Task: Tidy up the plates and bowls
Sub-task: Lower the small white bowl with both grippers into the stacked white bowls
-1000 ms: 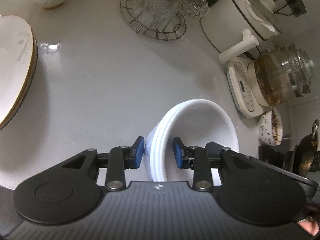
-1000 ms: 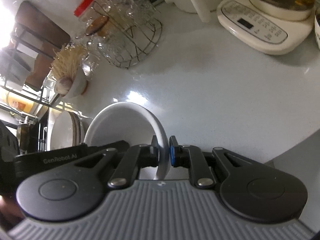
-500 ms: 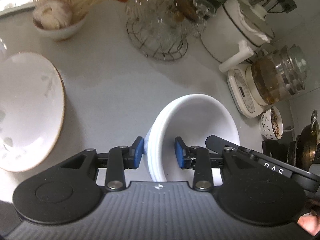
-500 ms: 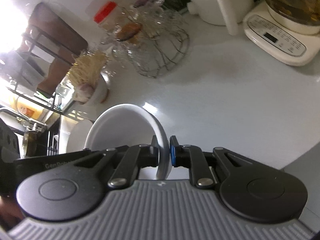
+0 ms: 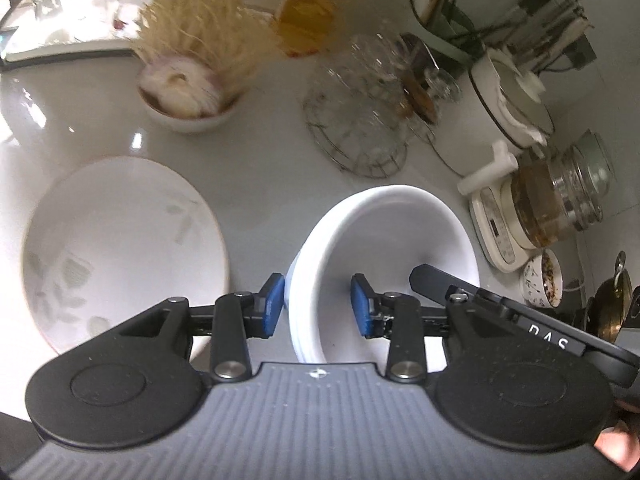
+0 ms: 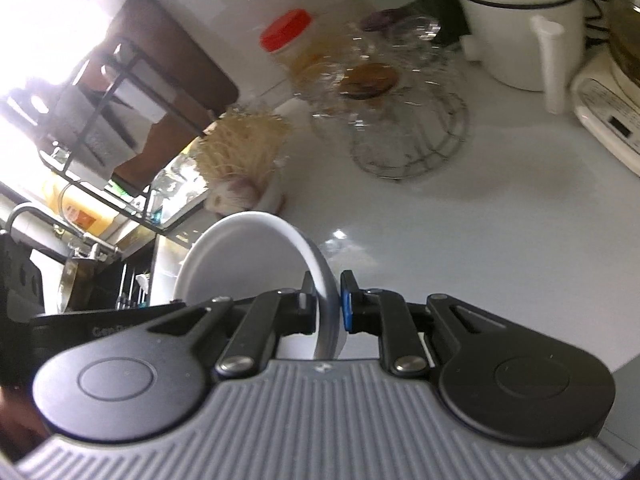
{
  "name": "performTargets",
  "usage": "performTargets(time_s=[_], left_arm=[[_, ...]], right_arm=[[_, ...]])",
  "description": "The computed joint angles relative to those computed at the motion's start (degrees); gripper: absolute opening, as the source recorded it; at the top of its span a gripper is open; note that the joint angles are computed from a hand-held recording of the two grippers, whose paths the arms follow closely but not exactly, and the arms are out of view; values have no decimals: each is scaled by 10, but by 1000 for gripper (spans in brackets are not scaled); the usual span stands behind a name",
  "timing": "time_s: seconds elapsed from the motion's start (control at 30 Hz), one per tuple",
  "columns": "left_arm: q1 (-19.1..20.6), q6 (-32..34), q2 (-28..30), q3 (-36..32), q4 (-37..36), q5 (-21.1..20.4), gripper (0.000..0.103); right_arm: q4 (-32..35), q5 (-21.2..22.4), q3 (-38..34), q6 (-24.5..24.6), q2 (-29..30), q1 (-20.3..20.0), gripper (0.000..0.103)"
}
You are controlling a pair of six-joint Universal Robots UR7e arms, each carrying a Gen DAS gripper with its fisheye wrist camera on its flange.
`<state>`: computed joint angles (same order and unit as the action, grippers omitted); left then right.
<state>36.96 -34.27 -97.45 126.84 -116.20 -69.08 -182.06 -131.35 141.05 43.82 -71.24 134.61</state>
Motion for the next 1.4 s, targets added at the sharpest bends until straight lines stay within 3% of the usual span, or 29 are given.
performTargets(time_s=[0.37,0.63,1.07,1.4], left_arm=[[72,53,-47,-33,32,28,43],[128,112,-72,-46,42,42,45],[203,203,-55,-56,41,9,45],[246,263,-13,-61,11,-17,45]], right_arm=[[-25,14,-85,-16,118,20,16],[-33,25,-133,14,191,27,16],[45,-11,-184,94,250,35,16],[114,-20,-205,142,263,22,16]])
